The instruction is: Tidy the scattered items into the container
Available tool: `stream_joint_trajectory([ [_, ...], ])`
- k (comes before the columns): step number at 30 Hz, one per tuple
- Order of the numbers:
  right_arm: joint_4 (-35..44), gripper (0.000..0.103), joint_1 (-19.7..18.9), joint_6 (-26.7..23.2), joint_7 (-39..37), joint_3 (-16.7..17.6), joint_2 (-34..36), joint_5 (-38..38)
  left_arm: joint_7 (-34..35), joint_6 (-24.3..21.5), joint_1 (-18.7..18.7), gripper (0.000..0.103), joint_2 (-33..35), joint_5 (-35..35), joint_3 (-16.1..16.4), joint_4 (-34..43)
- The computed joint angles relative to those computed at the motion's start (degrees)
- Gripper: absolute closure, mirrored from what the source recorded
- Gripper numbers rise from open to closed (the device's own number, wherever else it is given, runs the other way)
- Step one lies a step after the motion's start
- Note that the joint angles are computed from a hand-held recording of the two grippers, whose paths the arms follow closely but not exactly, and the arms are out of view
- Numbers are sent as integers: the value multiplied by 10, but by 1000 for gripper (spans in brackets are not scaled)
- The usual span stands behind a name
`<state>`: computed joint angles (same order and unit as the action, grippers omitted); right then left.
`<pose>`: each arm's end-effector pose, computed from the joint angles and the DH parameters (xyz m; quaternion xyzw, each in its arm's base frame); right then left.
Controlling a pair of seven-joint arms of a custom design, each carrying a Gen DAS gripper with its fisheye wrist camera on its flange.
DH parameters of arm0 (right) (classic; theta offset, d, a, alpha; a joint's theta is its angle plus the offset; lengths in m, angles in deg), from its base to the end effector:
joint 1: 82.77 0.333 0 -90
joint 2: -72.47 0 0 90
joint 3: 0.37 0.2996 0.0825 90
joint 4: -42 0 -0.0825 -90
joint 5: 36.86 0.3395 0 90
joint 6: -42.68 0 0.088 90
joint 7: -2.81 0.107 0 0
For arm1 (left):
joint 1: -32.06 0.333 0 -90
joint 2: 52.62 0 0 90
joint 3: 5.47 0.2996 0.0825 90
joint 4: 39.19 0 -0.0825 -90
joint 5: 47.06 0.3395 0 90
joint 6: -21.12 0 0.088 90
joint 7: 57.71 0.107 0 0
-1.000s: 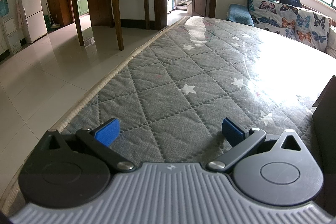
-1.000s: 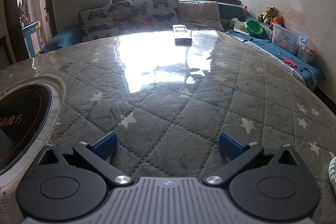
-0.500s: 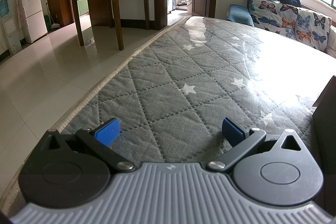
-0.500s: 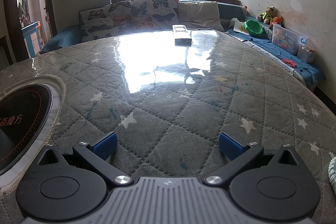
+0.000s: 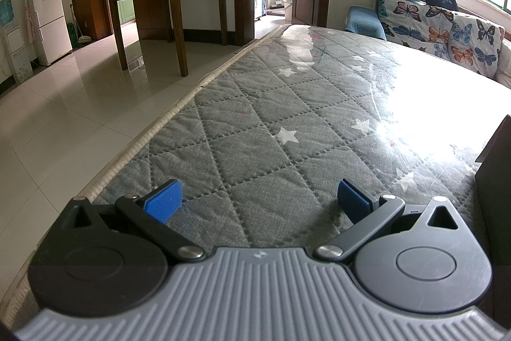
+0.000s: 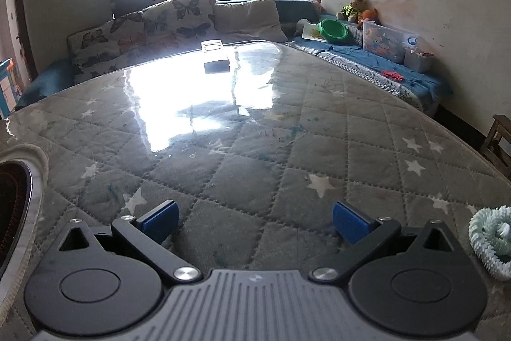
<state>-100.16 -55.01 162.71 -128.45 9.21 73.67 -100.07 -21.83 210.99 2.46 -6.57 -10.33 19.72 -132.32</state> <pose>0.3581 0.2188 0.2904 -0.2642 0.8653 -0.4020 0.1408 0.6590 -0.1848 0.2816 -0.6071 0.6642 -0.3204 0.2962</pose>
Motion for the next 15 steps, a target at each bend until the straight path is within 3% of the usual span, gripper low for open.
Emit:
stream_joint_trajectory([
  [15,-4,0,5,-3,2,3,-1,5,3,0,0,0,0,-4,0,0],
])
